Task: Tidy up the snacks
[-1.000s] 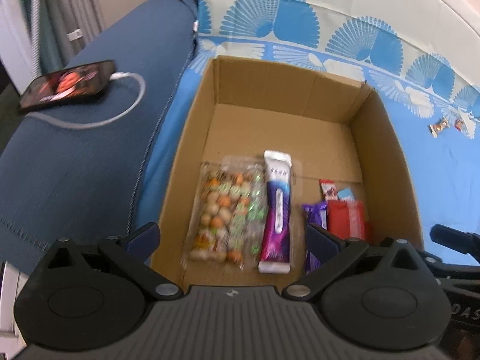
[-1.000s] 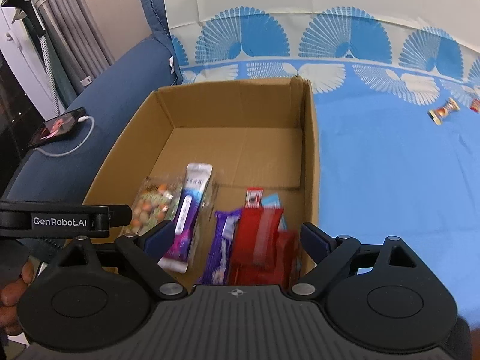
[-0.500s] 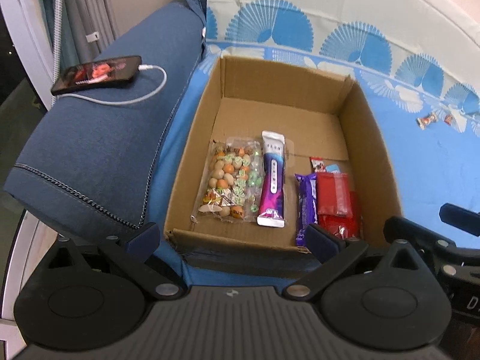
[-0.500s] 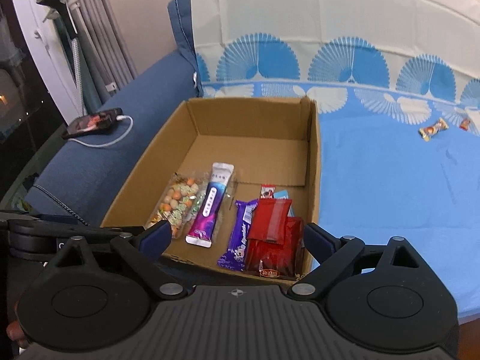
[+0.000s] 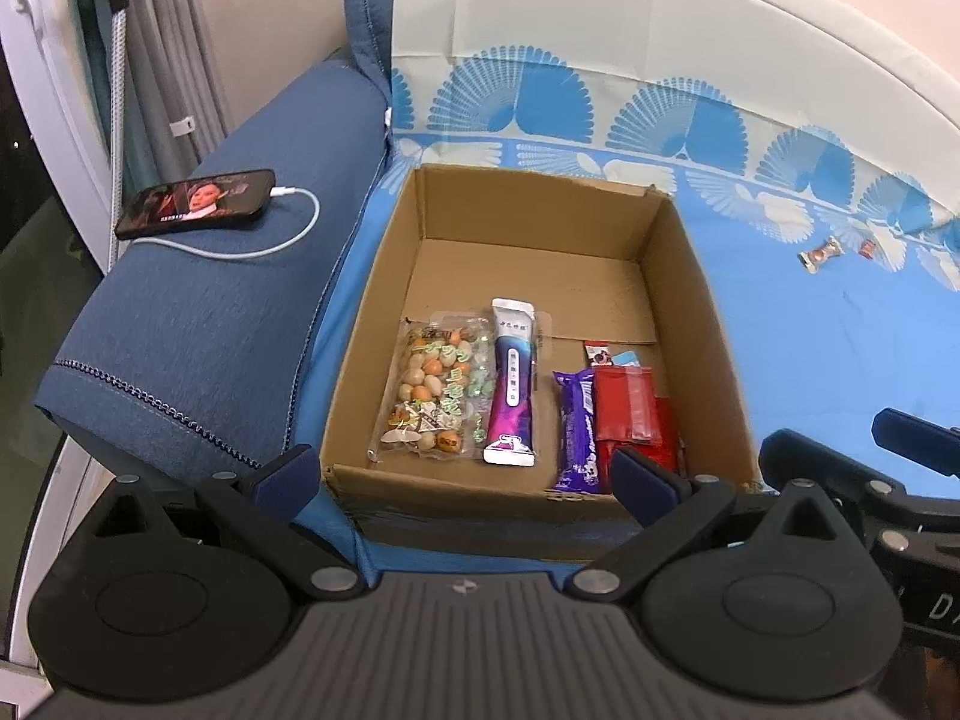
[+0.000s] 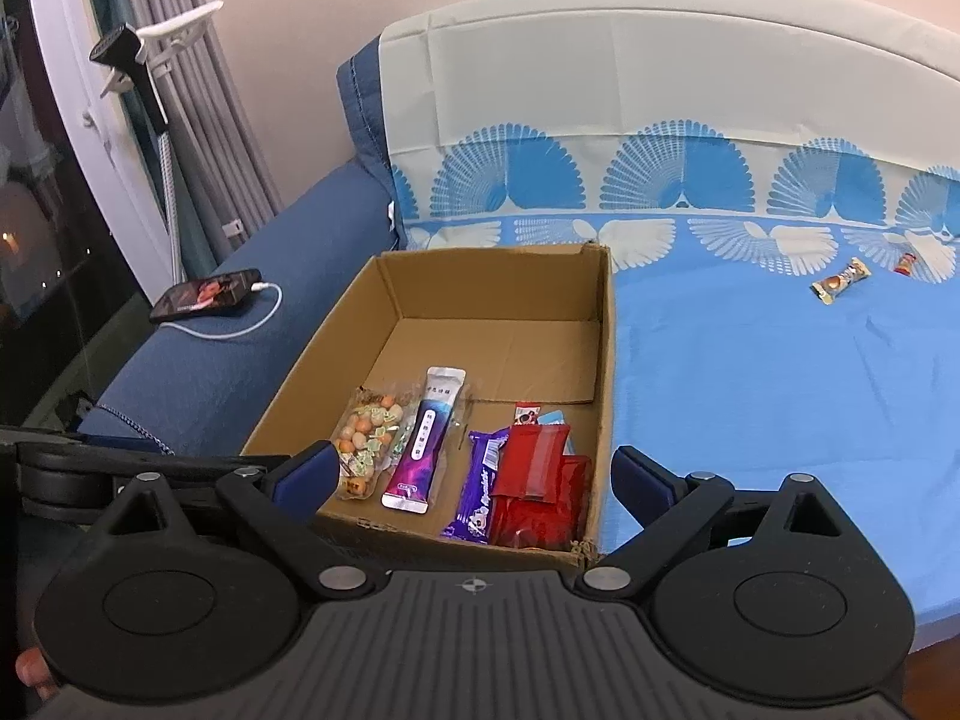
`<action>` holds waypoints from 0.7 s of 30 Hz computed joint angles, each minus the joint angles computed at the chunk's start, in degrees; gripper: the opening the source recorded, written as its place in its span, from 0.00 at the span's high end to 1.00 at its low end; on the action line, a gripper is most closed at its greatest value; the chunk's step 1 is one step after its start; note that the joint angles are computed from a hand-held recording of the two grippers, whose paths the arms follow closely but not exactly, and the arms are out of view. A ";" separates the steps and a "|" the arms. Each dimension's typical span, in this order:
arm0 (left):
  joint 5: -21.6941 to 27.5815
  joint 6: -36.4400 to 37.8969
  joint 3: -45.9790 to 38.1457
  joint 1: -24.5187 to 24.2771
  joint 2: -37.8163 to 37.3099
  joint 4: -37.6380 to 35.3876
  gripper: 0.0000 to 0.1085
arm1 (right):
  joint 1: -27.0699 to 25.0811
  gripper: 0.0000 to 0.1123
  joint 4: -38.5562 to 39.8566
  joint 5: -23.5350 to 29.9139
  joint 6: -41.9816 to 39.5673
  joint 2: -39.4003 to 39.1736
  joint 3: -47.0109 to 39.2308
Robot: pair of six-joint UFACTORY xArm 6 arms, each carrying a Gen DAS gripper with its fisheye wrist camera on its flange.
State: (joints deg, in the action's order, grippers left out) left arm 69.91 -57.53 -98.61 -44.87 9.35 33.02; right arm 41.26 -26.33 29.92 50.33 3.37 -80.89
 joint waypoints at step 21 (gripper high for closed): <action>2.56 0.92 -3.88 -1.94 2.09 1.62 0.05 | -1.23 0.12 -1.13 -4.22 3.48 -3.74 5.40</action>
